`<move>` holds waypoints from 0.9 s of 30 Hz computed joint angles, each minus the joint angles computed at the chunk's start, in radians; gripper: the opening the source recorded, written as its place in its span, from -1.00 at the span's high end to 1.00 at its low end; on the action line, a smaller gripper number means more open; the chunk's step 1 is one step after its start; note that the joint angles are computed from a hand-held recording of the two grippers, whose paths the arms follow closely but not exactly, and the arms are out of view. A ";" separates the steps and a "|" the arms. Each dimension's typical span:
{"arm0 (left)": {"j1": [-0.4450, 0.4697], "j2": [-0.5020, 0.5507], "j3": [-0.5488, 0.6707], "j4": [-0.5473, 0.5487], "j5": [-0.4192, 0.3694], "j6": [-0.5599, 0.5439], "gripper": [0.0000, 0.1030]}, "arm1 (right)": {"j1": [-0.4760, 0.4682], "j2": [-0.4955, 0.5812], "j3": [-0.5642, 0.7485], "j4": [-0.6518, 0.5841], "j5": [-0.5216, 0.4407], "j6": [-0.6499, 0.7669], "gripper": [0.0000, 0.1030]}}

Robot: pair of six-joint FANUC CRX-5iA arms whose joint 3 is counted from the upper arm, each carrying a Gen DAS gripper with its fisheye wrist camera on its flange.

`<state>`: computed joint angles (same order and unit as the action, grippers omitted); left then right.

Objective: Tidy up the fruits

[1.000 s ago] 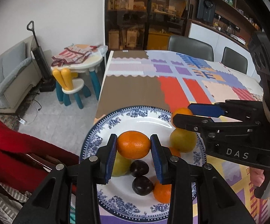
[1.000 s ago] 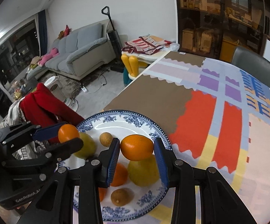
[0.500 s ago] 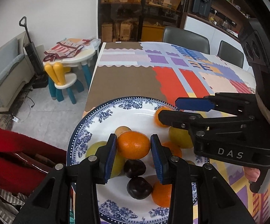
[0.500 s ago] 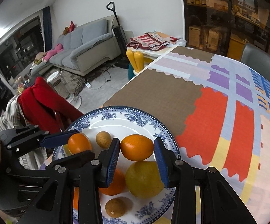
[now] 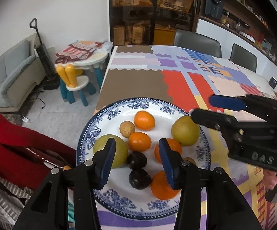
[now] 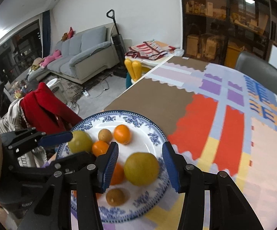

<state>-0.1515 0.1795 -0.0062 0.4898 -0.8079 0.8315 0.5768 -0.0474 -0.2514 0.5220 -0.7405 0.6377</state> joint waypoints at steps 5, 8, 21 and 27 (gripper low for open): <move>-0.021 -0.087 -0.071 -0.030 0.079 0.022 -0.24 | 0.053 -0.091 -0.101 0.140 -0.044 -0.147 -0.14; -0.044 -0.142 -0.109 -0.081 0.131 0.054 -0.40 | 0.085 -0.145 -0.158 0.211 -0.076 -0.227 -0.30; -0.119 -0.370 -0.330 -0.007 0.281 0.017 -0.81 | 0.328 -0.395 -0.365 0.388 -0.407 -0.555 -0.53; -0.154 -0.456 -0.414 0.061 0.290 -0.008 -0.90 | 0.497 -0.494 -0.418 0.393 -0.612 -0.664 -0.55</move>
<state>-0.3051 -0.2769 -0.4200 0.5510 -0.5181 0.8232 1.0741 -0.5410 -0.6690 0.9147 -1.3529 -0.0259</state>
